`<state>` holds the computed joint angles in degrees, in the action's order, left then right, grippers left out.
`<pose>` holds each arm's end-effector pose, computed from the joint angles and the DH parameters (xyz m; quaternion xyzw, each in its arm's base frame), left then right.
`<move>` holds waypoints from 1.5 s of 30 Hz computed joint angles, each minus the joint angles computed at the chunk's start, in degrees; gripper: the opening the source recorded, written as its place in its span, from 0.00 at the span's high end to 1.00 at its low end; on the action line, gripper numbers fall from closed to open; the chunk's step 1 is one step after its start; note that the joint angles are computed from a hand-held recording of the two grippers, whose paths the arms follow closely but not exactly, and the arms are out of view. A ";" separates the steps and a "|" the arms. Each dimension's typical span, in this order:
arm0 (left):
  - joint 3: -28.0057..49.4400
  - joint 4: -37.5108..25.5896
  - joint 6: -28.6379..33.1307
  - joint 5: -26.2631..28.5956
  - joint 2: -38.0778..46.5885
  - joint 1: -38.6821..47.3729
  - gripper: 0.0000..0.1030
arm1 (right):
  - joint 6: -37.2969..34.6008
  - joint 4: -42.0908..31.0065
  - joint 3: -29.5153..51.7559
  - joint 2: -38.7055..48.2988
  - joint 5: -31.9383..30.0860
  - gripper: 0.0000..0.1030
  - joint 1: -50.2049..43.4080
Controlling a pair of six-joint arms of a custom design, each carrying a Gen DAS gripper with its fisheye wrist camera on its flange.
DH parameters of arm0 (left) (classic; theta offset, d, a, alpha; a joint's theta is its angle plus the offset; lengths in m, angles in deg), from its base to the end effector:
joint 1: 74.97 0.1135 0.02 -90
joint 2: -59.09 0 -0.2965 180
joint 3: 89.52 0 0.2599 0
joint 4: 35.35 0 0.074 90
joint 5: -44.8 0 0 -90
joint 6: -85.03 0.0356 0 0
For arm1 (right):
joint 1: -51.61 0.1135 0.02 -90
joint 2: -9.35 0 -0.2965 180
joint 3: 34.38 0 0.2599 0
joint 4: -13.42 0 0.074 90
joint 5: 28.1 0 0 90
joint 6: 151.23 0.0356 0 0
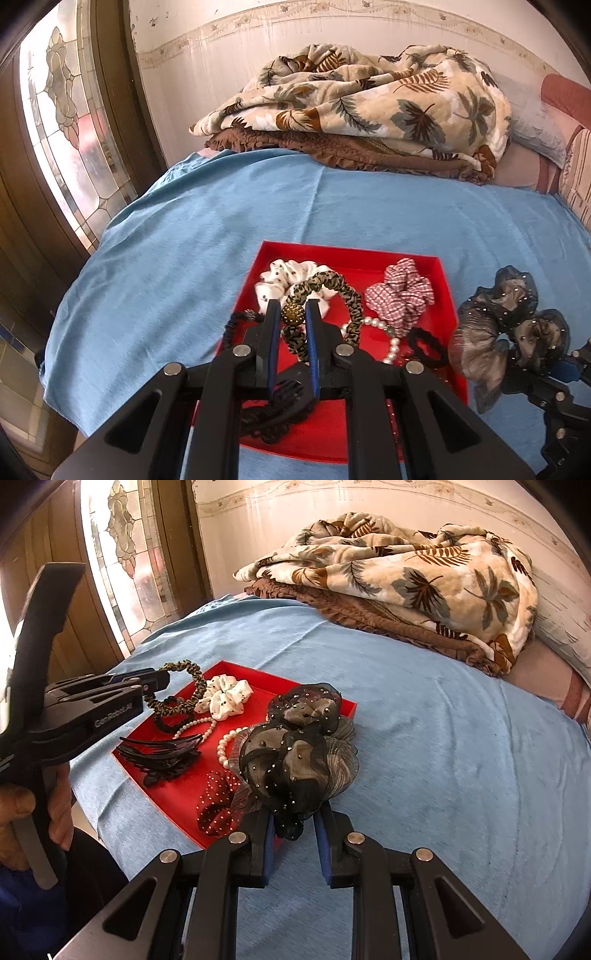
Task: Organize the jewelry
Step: 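Carry the leopard hair tie and organza scrunchie over the red tray together, then lower both items into the red tray and open both tools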
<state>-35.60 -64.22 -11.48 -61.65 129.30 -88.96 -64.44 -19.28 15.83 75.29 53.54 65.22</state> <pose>0.2405 -0.0495 0.2429 0.0052 0.9165 0.0630 0.3950 0.2143 0.0572 0.2321 -0.1620 0.9186 0.0999 0.3463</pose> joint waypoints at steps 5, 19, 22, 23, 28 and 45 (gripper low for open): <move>0.01 0.82 0.66 2.78 1.49 2.87 0.88 | 0.52 0.51 0.80 1.27 0.09 0.78 0.99; -2.47 1.17 0.99 9.15 0.94 6.55 0.88 | 2.35 3.22 0.72 5.70 -0.57 0.78 3.75; -1.68 1.51 1.98 11.79 1.81 9.96 0.88 | 2.26 3.52 0.74 6.00 -1.50 0.78 4.64; -1.11 1.44 2.72 13.16 2.10 11.59 0.88 | 2.31 3.67 0.80 6.12 -1.68 0.78 5.23; 2.11 0.66 5.24 19.15 4.38 16.90 0.88 | 2.23 4.94 1.52 8.16 -2.96 0.78 8.68; 13.00 0.50 9.30 28.37 21.91 13.43 0.88 | 4.06 12.73 2.42 18.68 -1.27 0.78 16.13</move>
<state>-22.60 -63.72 -2.19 -33.28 151.21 -75.53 -60.39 -6.55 18.24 93.97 52.27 81.36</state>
